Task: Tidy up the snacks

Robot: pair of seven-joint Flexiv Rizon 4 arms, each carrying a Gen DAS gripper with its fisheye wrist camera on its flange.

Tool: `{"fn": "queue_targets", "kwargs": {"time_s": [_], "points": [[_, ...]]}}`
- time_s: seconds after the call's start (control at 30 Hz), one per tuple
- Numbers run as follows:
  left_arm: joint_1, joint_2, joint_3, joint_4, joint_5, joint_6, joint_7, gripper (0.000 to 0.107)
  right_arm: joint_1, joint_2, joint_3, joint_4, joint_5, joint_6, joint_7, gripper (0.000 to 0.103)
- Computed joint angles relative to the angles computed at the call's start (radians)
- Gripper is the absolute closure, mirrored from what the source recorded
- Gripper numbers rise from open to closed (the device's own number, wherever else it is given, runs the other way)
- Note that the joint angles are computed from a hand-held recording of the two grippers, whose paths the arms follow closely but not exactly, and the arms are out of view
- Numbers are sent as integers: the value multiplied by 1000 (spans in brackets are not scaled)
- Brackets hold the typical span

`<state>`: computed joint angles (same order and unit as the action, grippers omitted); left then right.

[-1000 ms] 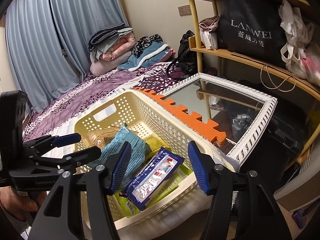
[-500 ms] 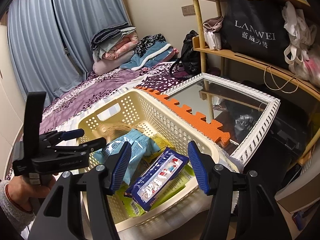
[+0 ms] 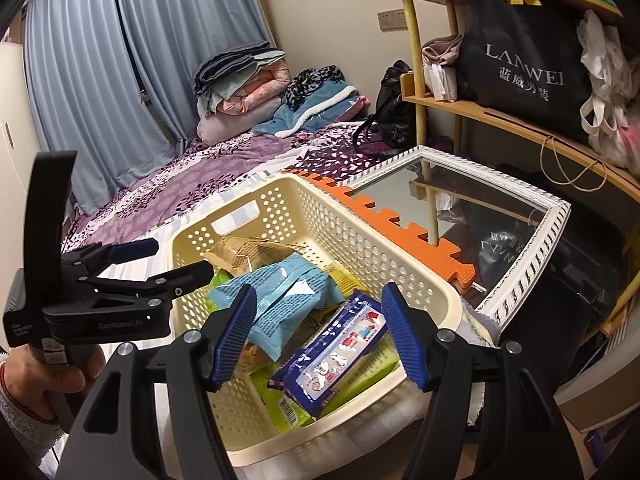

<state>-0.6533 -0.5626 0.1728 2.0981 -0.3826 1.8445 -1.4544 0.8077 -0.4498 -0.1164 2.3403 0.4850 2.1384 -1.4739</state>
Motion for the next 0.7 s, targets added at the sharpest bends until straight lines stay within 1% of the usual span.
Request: {"fn": "queue_targets", "kwargs": {"time_s": [0.13,0.17,0.23,0.3,0.37,0.43,0.5,0.53,0.57,0.6,0.7], "points": [[-78,5,69,4,-27,2,10,7,18,7,-10,2,16,-2,-8,36],[-103,4,93,6,-38,3,15,7,25,10,-15,3,22,-3,-11,35],[-158,2,140,8,-67,2,27,7,45,14,-27,3,37,-4,-21,30],[-206,1,181,14,-97,3,38,7,59,20,-34,4,47,-6,-30,30],[-228,6,197,24,-119,12,48,7,74,26,-43,4,59,-9,-40,29],[-252,10,210,36,-147,23,63,7,91,30,-54,3,74,-8,-51,24],[-284,12,231,47,-185,34,85,7,101,35,-59,1,83,-11,-60,23],[-299,11,240,51,-206,38,97,7,102,37,-59,1,85,-13,-64,21],[-330,6,264,53,-239,38,112,7,116,39,-69,1,96,-18,-71,17],[-364,-1,290,53,-273,36,127,7,136,41,-86,0,111,-22,-80,10],[-463,-26,365,53,-377,32,169,7,192,46,-136,0,146,-47,-103,5]]}}
